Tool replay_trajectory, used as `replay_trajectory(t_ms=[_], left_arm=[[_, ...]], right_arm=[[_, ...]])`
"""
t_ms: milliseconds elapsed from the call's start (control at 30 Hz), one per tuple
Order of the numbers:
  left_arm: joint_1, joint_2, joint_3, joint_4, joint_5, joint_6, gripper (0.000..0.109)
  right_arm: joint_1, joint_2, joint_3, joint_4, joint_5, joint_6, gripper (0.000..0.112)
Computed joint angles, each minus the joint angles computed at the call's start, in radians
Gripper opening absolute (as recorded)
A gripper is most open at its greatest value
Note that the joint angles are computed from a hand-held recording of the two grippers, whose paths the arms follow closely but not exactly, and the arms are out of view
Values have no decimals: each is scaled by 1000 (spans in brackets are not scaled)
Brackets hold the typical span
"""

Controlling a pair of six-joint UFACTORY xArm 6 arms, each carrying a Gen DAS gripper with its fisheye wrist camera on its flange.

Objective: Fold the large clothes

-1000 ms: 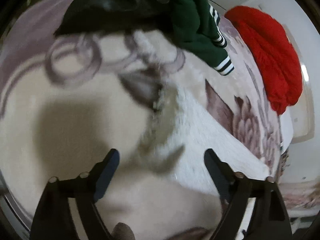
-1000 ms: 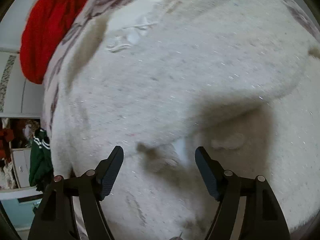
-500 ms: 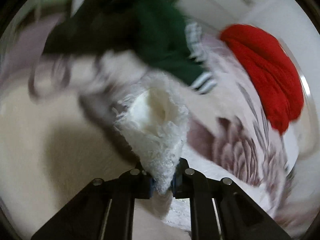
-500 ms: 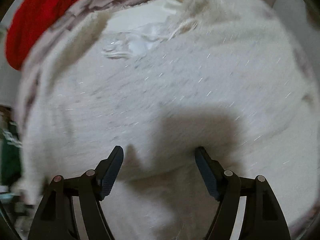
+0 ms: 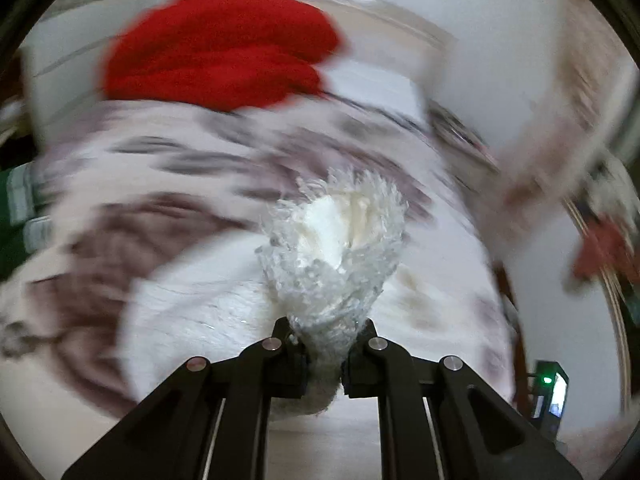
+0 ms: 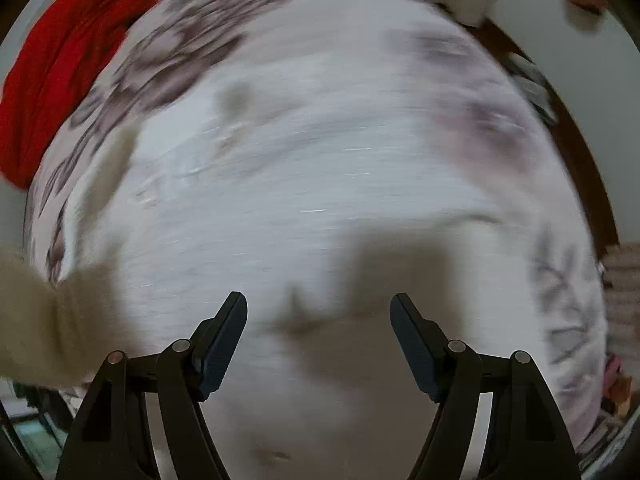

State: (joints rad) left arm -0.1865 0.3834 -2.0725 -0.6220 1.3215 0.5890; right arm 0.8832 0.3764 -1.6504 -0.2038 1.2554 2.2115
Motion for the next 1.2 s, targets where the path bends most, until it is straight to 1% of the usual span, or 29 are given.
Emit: replay_trajectory(t_ms=[33,100,167,267,333,367,400,433,467,567,633,667,700,733,767,800,867,900,933,967,1000,1033,1067,1100,1133,1167,1200], left_arm=[[-53,-53,85,0,-7,8,8],[-140,-120,205,17,-22,14,9],[-238,-166,311,81,-49,3,9],[-321,-171,381,182,-54,-26,13],[-335,-183,423,210,-50,-43,22],[-321,-183,428,200,-29,-35,39],[-321,-182,428,197,-21,-35,67],[-313,-182,422,203,-17,-30,81],[-306,-181,415,209,-20,-23,93],[-223,-175,353,213,-3,-4,93],[-188,-141,314,254,-52,-10,93],[-164,-132,303,286,-84,-9,93],[-141,-124,299,325,-124,-11,93],[-115,-113,304,389,-187,-21,93],[-105,-109,315,422,-222,-26,93],[-83,-86,310,484,-255,-39,93],[-61,-49,300,553,-286,-70,93],[-48,-32,295,575,-302,-86,93],[-34,-20,295,594,-318,-99,93],[-28,-15,302,607,-335,-108,93],[-19,-5,301,620,-349,-119,93],[-16,2,298,625,-355,-127,93],[-15,12,288,631,-355,-140,93],[-12,18,283,627,-359,-147,93],[-11,30,269,623,-357,-150,93],[-14,43,259,623,-363,-153,93],[-18,54,254,631,-370,-156,93]], right_arm=[[17,-55,72,7,-3,41,76],[52,-176,234,7,-36,128,76],[96,-286,380,-12,-71,223,76],[161,-417,564,-100,-155,374,76],[204,-481,646,-171,-199,482,76],[222,-504,675,-211,-214,533,76],[236,-528,705,-250,-229,582,76],[238,-544,729,-279,-252,614,76],[239,-563,754,-313,-278,652,76],[206,-570,779,-417,-347,716,76],[161,-563,787,-472,-402,710,76],[128,-555,790,-485,-442,683,76],[101,-544,788,-489,-475,651,76],[62,-524,785,-476,-525,593,76],[13,-493,782,-440,-601,505,76],[-28,-453,773,-384,-672,411,76],[-83,-376,746,-263,-777,246,75],[-100,-344,733,-226,-816,183,59],[-115,-311,709,-208,-833,130,41],[-126,-285,680,-171,-826,52,6],[-131,-265,640,-153,-780,-10,7],[-132,-267,602,-178,-701,-29,7],[-126,-282,567,-243,-601,-7,6],[-122,-300,541,-269,-506,-13,6],[-118,-317,529,-291,-436,-8,6],[-120,-326,516,-281,-370,-32,6],[-136,-330,520,-245,-334,-98,7]])
